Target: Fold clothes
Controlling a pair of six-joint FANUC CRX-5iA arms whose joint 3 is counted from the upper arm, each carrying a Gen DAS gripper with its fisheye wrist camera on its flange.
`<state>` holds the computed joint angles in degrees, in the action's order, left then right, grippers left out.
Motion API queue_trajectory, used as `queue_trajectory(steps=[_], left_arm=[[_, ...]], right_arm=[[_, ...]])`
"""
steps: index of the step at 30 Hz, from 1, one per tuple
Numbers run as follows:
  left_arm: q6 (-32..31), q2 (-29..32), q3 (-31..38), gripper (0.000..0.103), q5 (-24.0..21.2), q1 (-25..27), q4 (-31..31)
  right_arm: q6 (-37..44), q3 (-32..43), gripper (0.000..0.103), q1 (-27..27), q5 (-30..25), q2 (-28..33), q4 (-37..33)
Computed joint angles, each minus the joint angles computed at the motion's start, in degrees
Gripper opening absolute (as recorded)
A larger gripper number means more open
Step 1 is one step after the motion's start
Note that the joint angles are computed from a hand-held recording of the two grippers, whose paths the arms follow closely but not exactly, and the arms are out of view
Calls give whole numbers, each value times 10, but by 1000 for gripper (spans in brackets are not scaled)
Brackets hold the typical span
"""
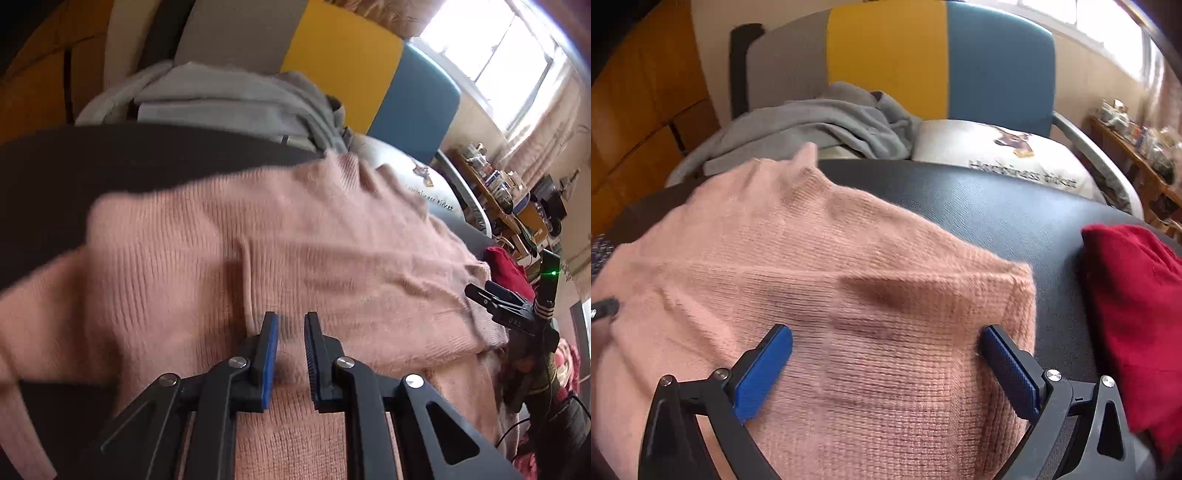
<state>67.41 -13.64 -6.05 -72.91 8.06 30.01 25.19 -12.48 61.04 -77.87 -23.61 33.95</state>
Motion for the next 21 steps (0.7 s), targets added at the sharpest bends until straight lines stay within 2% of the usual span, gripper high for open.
queue_trajectory(steps=[3,4,6,7,9,13,15,17,18,19,20,21], left_arm=[[-21,46,57,23,0,-12,10],[-25,68,81,28,-4,-16,13],[-14,113,131,28,-6,-36,7],[-12,138,159,28,-10,-45,4],[3,191,217,28,-15,-64,-9],[27,283,301,29,-51,-84,3],[39,324,344,29,-68,-96,-4],[61,357,383,29,-81,-107,-22],[64,370,395,29,-86,-111,-22],[65,382,407,29,-92,-114,-19],[60,388,411,29,-92,-116,-14],[54,391,411,29,-88,-118,-7]], right_arm=[[47,21,103,-32,66,-9,-32],[68,37,103,-51,86,-3,-54],[122,77,101,-93,115,25,-103],[142,96,99,-112,125,42,-121],[192,144,87,-153,137,82,-175],[287,248,78,-224,125,176,-281],[320,295,71,-247,111,217,-327],[344,334,67,-255,83,256,-341],[353,348,61,-257,70,271,-345],[361,361,61,-258,59,283,-348],[370,364,54,-254,58,289,-335],[371,364,33,-253,60,291,-333]])
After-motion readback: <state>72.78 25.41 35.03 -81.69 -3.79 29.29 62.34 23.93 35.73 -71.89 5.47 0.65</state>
